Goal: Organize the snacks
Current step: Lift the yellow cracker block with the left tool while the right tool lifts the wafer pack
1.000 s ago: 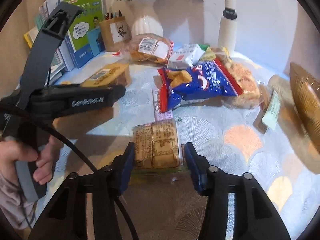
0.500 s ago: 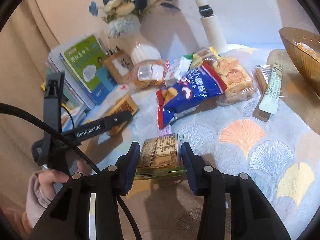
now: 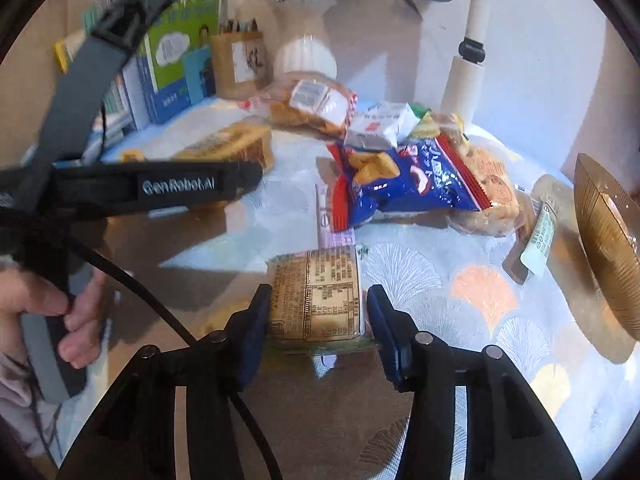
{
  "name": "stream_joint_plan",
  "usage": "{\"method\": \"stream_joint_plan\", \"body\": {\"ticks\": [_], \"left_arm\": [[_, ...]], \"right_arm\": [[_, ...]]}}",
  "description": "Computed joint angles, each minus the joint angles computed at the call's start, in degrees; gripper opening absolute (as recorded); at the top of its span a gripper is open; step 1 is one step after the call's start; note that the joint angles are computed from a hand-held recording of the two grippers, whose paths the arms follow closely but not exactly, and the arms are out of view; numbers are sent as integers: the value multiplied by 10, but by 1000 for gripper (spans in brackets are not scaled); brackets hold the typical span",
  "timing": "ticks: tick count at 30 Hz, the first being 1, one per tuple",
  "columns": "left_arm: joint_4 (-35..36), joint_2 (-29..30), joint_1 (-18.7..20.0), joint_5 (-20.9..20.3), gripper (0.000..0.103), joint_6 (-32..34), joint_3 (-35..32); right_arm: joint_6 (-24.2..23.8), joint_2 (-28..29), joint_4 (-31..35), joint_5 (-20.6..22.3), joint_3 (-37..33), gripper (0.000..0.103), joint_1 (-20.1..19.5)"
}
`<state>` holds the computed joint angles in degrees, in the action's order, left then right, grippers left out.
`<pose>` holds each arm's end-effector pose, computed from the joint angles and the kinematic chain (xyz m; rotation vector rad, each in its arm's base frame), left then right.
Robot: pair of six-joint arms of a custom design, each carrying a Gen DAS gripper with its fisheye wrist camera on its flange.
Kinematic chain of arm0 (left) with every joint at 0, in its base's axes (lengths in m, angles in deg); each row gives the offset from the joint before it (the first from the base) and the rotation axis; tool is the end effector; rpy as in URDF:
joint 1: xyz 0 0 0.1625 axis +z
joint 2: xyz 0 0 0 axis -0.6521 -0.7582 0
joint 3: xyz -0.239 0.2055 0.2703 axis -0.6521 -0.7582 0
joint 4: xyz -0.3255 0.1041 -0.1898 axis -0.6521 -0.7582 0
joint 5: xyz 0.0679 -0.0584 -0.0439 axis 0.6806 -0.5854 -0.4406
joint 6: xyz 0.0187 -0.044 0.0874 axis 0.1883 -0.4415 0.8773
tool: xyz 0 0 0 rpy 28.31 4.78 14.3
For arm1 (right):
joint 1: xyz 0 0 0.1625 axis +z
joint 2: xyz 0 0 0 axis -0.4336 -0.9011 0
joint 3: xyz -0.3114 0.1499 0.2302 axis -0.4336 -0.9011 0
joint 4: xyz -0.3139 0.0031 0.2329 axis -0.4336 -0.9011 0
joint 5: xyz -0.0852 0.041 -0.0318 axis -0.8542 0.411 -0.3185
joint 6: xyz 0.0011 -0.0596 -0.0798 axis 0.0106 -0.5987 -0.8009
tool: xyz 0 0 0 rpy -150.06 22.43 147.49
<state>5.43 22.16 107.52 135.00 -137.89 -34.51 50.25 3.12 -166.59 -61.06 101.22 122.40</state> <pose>-0.1049 -0.7208 0.0512 0.4827 2.4883 -0.8365 0.1601 -0.6310 0.0462 0.5645 -2.3268 0.7956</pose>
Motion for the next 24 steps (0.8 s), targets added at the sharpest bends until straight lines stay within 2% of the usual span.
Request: {"method": "stream_joint_plan", "body": {"ticks": [3,4,5,7,11,14,15,17,18,19,20,21,23,24], "left_arm": [[-4,-2,0,-1,53,-2,3],[-6,-2,0,-1,53,-2,5],[-8,-3,0,-1,53,-3,6],[-15,-6,0,-3,53,-3,12],[-18,-8,0,-5,53,-5,15],[-18,-8,0,-5,53,-6,15],[-18,-7,0,-5,53,-7,14],[-18,-8,0,-4,53,-9,14],[-19,-8,1,-4,53,-10,16],[-19,-9,1,-4,53,-11,16],[-18,-8,1,-4,53,-11,15],[-19,-9,1,-4,53,-11,16],[-19,-9,1,-4,53,-11,16],[-18,-8,1,-4,53,-11,15]], "right_arm": [[10,-29,-33,77,41,46,-18],[14,-37,-43,101,53,40,-24],[20,-43,-48,113,60,11,-29],[44,-57,-37,149,69,10,-43],[103,-65,12,179,54,11,-59],[114,-74,12,227,64,13,-72],[113,-76,16,230,65,15,-72],[109,-71,29,208,55,29,-65],[101,-65,39,184,48,32,-57],[93,-59,49,164,40,43,-49],[83,-54,55,147,36,60,-43],[61,-44,60,126,27,67,-33],[25,-28,65,93,14,70,-17],[5,-9,77,47,-6,70,-4]]}}
